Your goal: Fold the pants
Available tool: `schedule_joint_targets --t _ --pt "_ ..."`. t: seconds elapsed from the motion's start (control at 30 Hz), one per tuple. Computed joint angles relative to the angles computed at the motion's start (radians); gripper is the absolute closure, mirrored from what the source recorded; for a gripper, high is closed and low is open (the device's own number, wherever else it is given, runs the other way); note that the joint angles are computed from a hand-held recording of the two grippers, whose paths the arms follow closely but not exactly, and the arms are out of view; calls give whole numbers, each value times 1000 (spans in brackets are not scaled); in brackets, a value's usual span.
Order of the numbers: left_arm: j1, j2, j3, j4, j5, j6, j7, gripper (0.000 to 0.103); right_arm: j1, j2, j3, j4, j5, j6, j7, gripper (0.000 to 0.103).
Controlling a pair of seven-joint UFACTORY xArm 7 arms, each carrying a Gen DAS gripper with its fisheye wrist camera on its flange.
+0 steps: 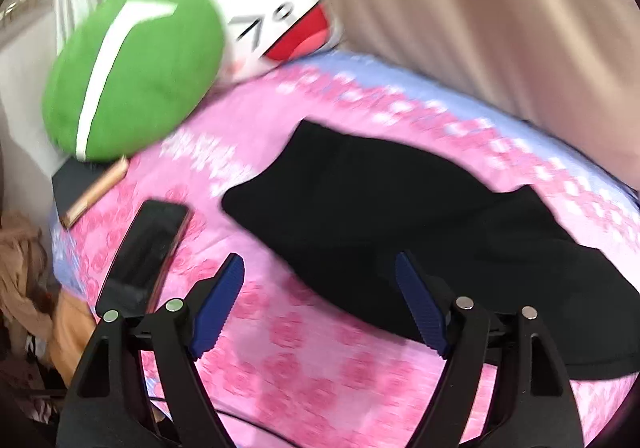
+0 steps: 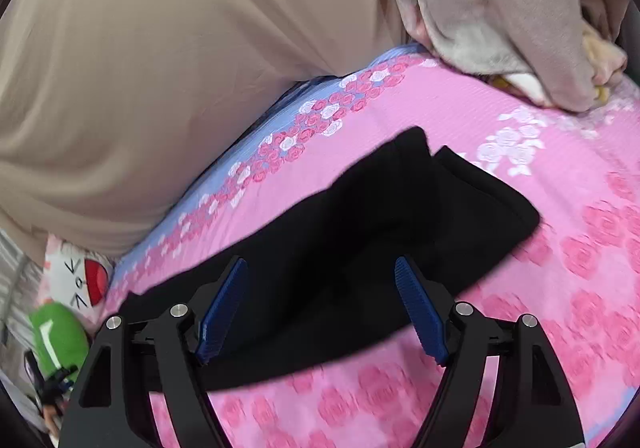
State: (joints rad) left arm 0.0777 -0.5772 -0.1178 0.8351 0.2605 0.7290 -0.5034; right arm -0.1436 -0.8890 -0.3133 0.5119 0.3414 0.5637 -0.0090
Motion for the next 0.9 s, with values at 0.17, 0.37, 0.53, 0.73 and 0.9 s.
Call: schedule_joint_targets --t 0.17,0.37,0.53,0.73,0.9 --pt "-107 20 -41 13 -68 -13 36 22 74 311 -19 188 22 -42 -5 94" --pt "-112 75 -119 41 14 -15 -33 18 128 64 -12 147 104 -165 -181 95" --pt "-129 160 -118 48 65 19 -75 18 -113 163 8 50 -53 20 -34 95" --pt "-136 180 -87 26 123 24 -112 18 -286 -20 134 -44 -159 25 107 67" --pt "-95 198 -64 20 183 27 -137 18 -151 -132 200 -35 -222 52 137 67"
